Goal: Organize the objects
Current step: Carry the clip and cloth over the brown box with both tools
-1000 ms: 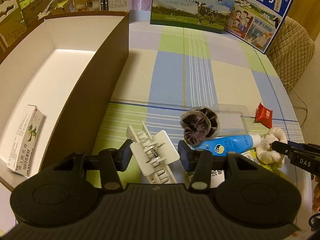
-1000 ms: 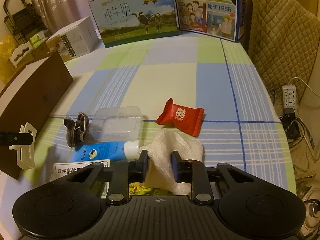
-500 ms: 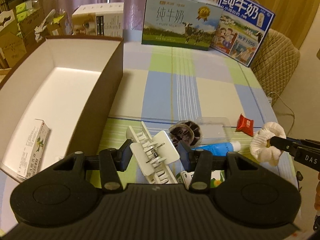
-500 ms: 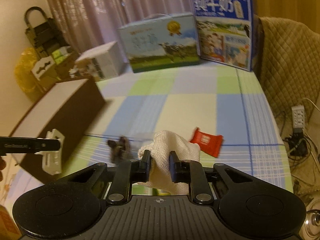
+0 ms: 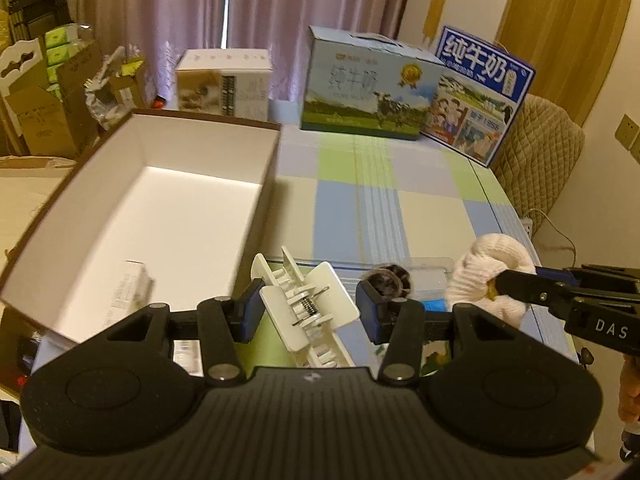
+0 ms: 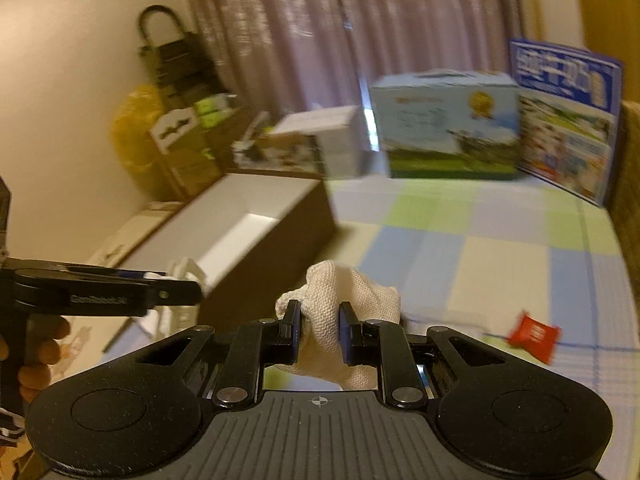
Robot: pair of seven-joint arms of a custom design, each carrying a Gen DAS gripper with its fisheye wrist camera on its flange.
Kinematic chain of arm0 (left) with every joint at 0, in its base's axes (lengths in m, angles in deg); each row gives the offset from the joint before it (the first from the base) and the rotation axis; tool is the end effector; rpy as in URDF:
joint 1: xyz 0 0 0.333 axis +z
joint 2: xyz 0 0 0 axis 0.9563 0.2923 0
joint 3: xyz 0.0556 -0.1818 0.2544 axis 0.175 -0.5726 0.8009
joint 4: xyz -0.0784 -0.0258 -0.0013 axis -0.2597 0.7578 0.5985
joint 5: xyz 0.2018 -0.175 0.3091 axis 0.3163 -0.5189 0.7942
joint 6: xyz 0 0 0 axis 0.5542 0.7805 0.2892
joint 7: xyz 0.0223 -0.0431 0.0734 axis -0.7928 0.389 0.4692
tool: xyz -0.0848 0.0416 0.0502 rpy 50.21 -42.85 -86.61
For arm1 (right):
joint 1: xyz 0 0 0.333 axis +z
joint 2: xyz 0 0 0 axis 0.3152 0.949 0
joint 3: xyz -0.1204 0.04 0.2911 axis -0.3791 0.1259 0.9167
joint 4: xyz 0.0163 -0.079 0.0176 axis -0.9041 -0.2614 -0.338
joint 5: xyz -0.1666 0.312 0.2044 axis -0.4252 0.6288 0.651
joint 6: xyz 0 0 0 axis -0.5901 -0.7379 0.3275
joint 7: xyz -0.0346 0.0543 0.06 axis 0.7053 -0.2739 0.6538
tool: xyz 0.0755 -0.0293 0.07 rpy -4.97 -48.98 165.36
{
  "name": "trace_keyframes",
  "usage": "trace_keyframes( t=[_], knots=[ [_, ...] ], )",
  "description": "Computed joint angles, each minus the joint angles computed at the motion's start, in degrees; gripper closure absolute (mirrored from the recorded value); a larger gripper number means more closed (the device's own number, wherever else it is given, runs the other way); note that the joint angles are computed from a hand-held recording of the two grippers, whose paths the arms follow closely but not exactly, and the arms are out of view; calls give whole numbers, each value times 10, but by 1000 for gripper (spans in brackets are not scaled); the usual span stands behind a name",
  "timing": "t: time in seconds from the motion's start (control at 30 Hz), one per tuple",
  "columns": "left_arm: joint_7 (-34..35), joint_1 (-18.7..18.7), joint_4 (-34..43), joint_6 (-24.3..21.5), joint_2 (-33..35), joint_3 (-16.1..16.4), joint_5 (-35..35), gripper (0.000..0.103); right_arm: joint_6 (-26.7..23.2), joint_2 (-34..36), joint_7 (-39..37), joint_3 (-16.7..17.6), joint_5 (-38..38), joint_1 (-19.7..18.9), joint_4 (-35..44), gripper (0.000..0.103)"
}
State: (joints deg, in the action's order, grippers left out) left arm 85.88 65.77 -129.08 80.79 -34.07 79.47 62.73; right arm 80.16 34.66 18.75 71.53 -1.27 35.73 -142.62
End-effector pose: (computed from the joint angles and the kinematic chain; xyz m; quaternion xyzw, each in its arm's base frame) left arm 0.5869 -0.1815 0.4783 -0.6504 0.6635 -0.3110 0.2000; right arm 0.5900 0.2886 0.4688 -0.7570 0.4775 -0.0984 0.4351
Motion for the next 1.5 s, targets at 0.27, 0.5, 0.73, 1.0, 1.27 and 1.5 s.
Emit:
trace_keyframes(
  t=[0.27, 0.5, 0.73, 1.0, 1.27, 1.5],
  knots=[
    [34, 30, -52, 24, -51, 12, -26, 59, -12, 55, -35, 37, 0, 24, 80, 87],
    [42, 66, -70, 33, -67, 24, -17, 59, -33, 133, 2, 52, -76, 48, 176, 87],
    [59, 92, -51, 28, -44, 37, -16, 59, -62, 215, 82, 39, -185, 77, 276, 87],
    [124, 107, -9, 7, 0, 47, -57, 59, -121, 298, 188, 5, -301, 113, 385, 87],
    [198, 121, 37, -22, 51, 44, -115, 59, -192, 374, 267, -31, -388, 145, 494, 87],
    [237, 129, 69, -41, 82, 40, -145, 59, -233, 424, 296, -50, -431, 161, 574, 86]
  ],
)
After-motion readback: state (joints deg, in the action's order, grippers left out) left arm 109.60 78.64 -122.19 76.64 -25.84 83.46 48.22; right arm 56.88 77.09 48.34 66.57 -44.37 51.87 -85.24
